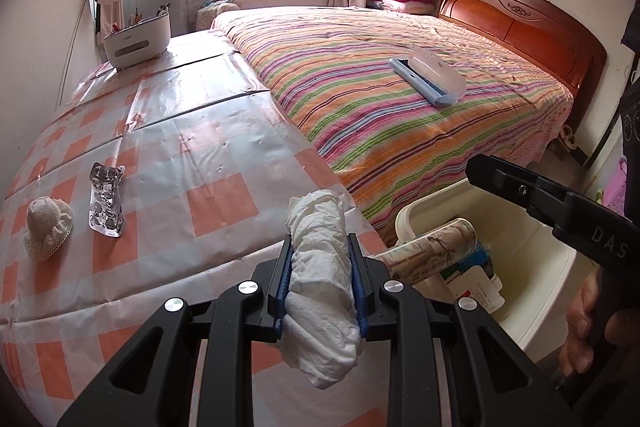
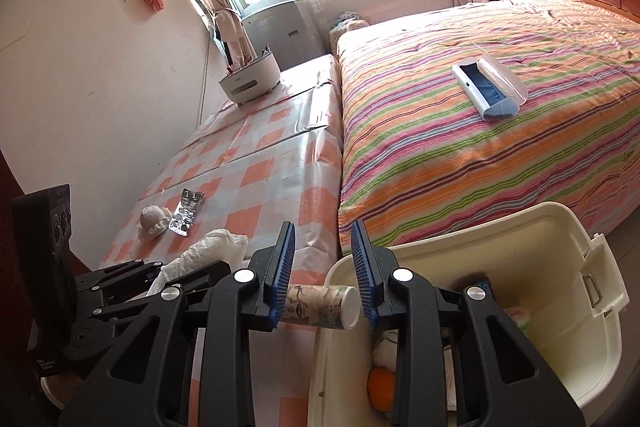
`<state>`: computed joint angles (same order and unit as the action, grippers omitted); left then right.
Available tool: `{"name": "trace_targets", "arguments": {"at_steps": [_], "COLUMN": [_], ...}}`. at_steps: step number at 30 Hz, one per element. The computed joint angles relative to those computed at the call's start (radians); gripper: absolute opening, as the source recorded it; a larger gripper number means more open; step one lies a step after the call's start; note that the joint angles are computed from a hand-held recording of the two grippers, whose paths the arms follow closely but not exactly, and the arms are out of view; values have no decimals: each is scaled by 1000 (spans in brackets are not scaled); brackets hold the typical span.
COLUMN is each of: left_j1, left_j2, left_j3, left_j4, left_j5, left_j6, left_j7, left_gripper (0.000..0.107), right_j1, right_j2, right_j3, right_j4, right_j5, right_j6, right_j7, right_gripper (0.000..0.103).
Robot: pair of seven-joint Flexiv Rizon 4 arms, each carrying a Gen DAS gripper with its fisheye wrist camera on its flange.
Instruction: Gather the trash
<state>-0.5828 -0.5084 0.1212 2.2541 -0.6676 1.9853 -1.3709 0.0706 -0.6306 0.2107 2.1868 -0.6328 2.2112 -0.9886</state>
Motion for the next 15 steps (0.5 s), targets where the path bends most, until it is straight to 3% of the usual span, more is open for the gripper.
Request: {"name": "trace_targets", "arguments": {"at_steps": [4,13,15], "left_j1": [-12,-34,-51], "left_j2": [-2,-11,-17], "left_j3": [8,22,38], "left_j4": [-3,-15,-17], "left_j5": [-7,-11,-17], "left_j6": [-5,-32,-42], "left_j7": [4,14,20], "left_gripper": [25,25,25], "right_j1": [-23,-32,-12], "right_j2": [-6,-9,-19], "right_j3": [7,5,1], "right_j4": [-2,6,31], "right_j5": [-17,-35,-7], "right_j6": [-2,7,61], "right_j7": [24,40,7], "right_gripper": [22,22,23]}}
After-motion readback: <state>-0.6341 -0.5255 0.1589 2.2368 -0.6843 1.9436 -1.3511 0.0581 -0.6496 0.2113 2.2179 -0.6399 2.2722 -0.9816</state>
